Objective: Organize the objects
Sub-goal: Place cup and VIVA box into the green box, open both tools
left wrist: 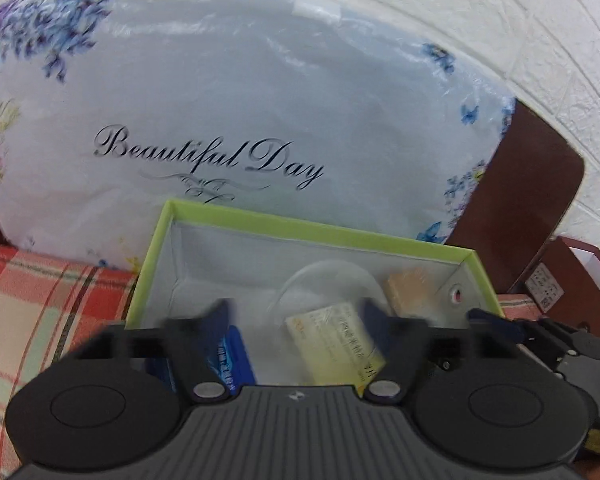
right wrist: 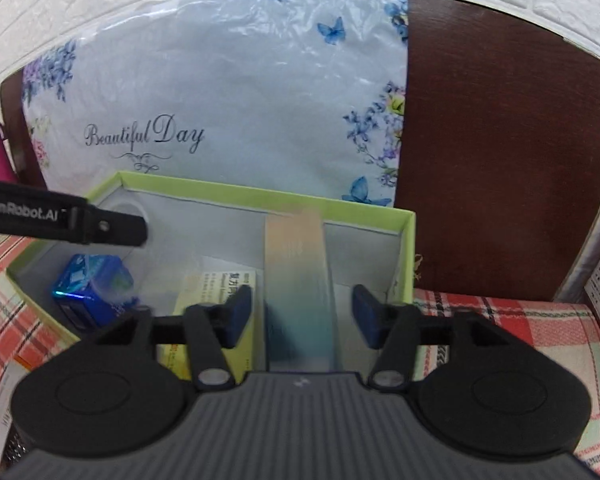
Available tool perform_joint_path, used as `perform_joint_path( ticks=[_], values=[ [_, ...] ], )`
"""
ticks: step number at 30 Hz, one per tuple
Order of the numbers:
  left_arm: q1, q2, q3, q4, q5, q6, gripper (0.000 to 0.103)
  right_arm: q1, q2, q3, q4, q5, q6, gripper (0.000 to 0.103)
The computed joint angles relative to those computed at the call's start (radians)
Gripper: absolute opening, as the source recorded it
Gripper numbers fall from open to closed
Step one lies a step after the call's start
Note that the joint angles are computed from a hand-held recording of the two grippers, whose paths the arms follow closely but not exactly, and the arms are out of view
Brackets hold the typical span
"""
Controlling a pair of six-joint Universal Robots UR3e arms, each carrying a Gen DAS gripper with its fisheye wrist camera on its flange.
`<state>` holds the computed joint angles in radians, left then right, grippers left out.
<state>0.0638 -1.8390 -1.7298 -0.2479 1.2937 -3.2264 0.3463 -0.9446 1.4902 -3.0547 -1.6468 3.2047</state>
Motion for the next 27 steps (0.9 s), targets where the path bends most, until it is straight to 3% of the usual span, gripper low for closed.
perform_joint_path(
  ticks=[2, 7, 12, 19, 22, 27],
  values=[
    [0.004, 0.012, -0.039, 0.055, 0.012, 0.006, 0.086, 0.003, -0.013, 0.019, -0.013, 0.013, -0.01, 0.094],
    [0.031, 0.115, -0.103, 0.026, 0.008, 0.001, 0.086, 0.046, -0.078, 0.065, -0.038, -0.066, -0.019, 0.102],
    [0.066, 0.316, -0.23, -0.006, -0.01, -0.024, 0.086, 0.059, -0.226, 0.203, -0.09, -0.071, 0.011, 0.103],
    [0.05, 0.66, -0.379, -0.219, 0.062, 0.012, 0.086, 0.129, -0.48, 0.467, -0.162, -0.099, 0.082, 0.103],
    [0.039, 0.825, -0.496, -0.229, 0.092, 0.056, 0.087, 0.19, -0.571, 0.576, -0.192, -0.151, 0.116, 0.103],
    [0.038, 1.046, -0.604, -0.373, 0.107, 0.09, 0.087, 0.351, -0.631, 0.658, -0.17, -0.342, 0.188, 0.103]
  ],
)
